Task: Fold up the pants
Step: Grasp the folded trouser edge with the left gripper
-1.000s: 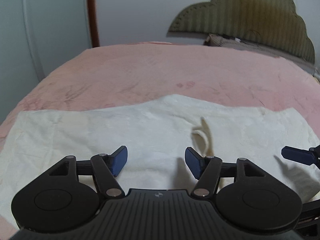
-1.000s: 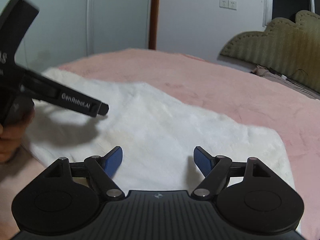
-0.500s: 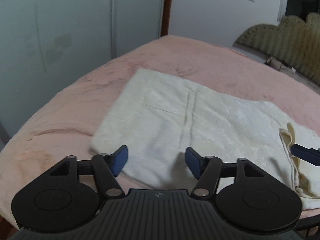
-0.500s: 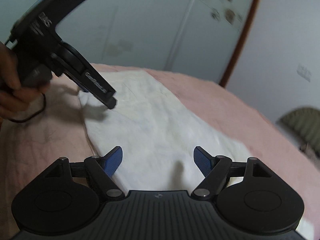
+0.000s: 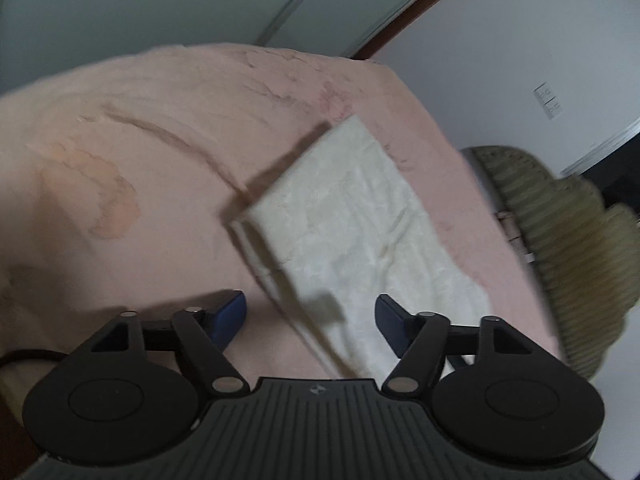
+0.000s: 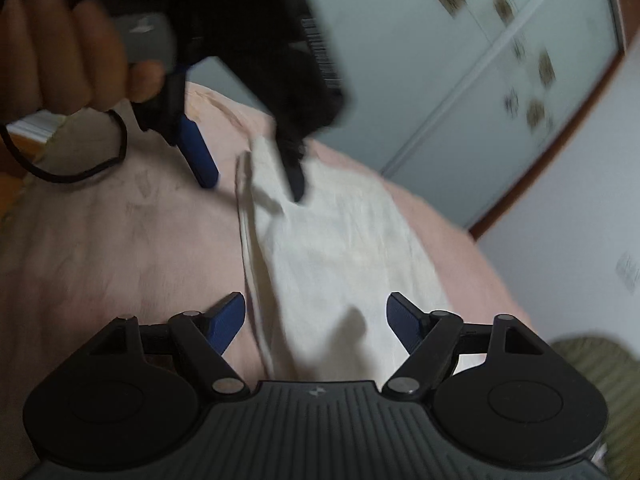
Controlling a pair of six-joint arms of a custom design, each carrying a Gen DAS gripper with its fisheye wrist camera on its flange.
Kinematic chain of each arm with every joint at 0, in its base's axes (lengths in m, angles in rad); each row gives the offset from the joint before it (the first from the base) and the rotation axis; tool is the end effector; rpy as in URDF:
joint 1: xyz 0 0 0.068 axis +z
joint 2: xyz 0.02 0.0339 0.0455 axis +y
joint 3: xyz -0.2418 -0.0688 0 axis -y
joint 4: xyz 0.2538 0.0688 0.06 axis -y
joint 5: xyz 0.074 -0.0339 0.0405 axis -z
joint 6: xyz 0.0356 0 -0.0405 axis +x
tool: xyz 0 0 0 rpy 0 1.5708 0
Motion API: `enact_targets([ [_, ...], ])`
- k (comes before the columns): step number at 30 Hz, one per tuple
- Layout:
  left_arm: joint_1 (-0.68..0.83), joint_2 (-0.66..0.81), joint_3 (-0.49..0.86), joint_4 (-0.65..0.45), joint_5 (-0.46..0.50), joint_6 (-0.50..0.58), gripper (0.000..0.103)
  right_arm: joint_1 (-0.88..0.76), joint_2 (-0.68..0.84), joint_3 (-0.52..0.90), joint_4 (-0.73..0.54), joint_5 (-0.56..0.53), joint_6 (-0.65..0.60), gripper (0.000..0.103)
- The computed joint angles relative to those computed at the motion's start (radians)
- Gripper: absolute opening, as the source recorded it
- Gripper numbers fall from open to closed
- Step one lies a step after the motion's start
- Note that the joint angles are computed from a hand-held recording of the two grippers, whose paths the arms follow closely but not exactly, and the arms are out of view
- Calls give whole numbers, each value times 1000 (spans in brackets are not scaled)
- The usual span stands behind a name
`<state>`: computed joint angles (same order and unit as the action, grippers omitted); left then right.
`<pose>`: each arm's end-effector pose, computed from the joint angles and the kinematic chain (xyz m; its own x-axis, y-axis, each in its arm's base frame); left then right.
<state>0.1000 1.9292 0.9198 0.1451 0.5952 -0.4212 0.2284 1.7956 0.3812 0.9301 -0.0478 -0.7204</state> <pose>0.3581 0.0159 0.0783 -0.8050 -0.4210 -0.4181 -0.0544 0.7540 -0.6546 0.2623 0.0627 0.0568 -0.1645 -0.7147 -0.6798 -0.5001 0.6544 -0.5671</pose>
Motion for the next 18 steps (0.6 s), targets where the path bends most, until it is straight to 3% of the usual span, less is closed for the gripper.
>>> enact_targets([
  [2,14,43,30,0,96,-43,77,9,39,54,-30,-16,-25,40],
  [5,24,106,51,60,178,-137,81,12,68,87,-19,-31,-28,27],
  [7,28,146,59,148,202,-213,82,-65,-5,126,-173,-164,109,23],
  [9,25,182,77,221,214,-285,82,-182,-54,220,-382,-363,303,22],
  [11,16,214,100,275,213,-331,82,-285,-51,326,-553,-535,422,22],
  [13,5,239,130,305,190,-355,82,-370,-19,464,-797,-735,399,23],
  [14,-1,250,143,319,176,-363,82,-400,-16,481,-808,-796,414,23],
  [18,-22,283,216,277,122,-333,81,-439,16,545,-805,-734,476,23],
])
